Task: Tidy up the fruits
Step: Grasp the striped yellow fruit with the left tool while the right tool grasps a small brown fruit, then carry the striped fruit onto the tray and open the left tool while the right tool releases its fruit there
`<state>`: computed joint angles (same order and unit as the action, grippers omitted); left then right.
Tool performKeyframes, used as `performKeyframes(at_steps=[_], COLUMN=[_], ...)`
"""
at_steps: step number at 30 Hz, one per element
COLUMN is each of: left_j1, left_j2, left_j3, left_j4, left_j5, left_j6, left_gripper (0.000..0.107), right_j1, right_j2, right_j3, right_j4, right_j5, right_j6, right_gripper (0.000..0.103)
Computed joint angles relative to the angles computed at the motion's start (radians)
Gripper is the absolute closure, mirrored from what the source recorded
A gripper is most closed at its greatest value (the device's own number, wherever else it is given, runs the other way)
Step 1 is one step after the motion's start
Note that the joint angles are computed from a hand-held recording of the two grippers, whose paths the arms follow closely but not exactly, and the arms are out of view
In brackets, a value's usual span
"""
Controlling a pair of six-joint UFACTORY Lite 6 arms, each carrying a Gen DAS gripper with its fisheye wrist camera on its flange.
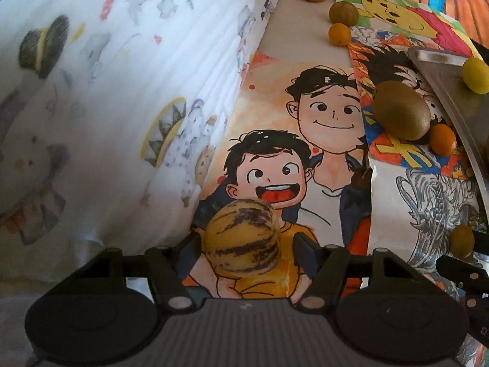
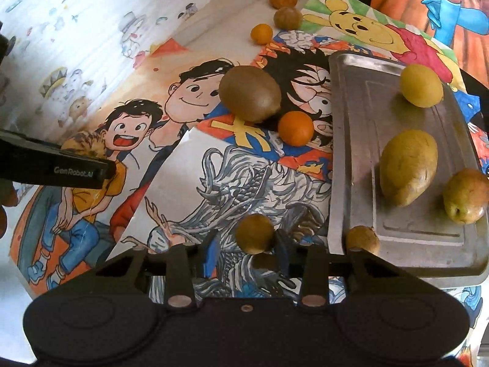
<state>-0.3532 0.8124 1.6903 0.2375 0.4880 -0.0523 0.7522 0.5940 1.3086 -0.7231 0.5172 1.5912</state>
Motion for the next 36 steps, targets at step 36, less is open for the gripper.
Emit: performKeyframes(at_steps=[36], left_j1=[-0.141], left_j2=[0.095], left_j3=[0.335], left_j4=[-0.290], left_j5=[0.179], left_j6=[0.048], left_gripper=[0.053], right_j1=[-0.158], right_j2=[-0.549], right_j3=[-0.500], right_j4=[-0.307], right_j5=[-0.084], right_j6=[0.198], right_gripper=[0.075])
